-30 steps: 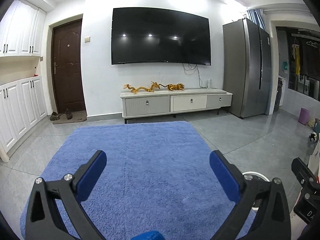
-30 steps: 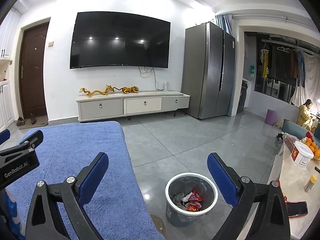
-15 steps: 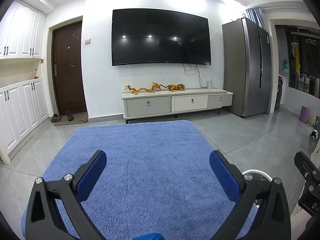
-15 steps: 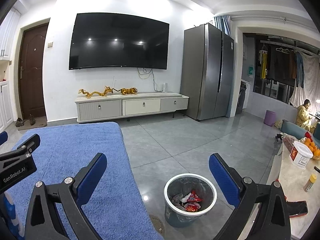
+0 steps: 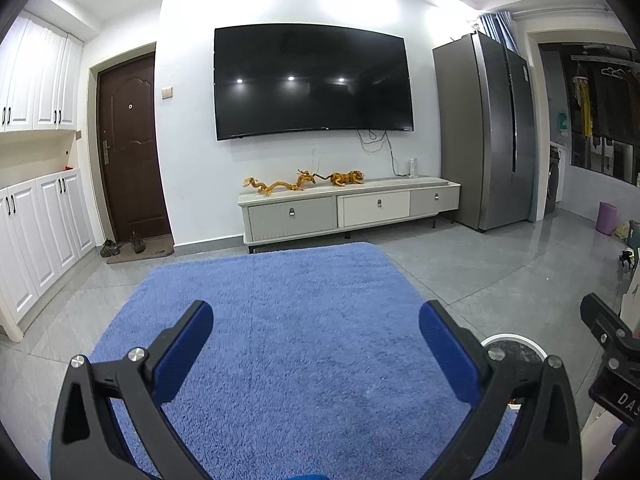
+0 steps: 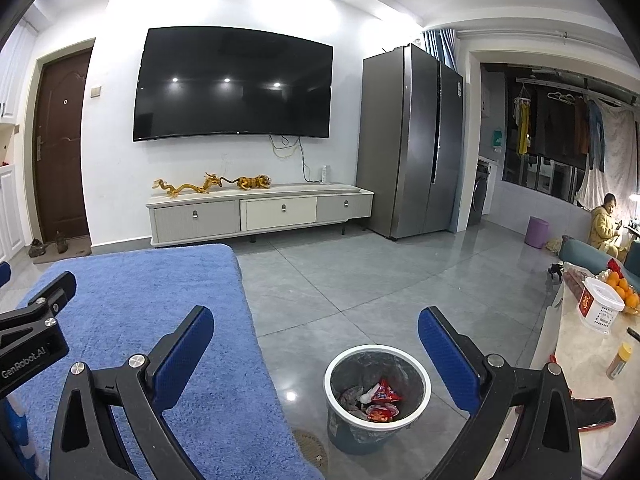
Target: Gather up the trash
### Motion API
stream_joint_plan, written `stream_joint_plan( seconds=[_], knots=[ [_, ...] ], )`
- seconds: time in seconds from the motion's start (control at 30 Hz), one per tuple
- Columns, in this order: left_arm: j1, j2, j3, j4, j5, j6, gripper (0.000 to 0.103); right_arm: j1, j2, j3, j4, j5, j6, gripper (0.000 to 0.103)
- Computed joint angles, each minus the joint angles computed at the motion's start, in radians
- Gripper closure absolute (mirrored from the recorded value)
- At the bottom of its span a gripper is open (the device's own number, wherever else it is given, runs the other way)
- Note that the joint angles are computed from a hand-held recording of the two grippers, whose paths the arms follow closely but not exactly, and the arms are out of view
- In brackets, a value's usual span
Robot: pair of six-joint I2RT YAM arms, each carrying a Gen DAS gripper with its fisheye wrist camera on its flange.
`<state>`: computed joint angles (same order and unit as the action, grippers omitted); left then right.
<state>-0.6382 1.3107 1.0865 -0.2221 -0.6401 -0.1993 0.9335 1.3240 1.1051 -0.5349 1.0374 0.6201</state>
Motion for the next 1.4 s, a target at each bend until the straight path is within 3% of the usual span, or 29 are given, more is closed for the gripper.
stream_joint_plan(
  seconds=[1.4],
  knots=[
    [0.000,-0.014,-0.023,-0.042,0.036,-0.019,0.000,-0.018,-0.001,0.000,-0.026,-0.041,0.015,0.000]
  ],
)
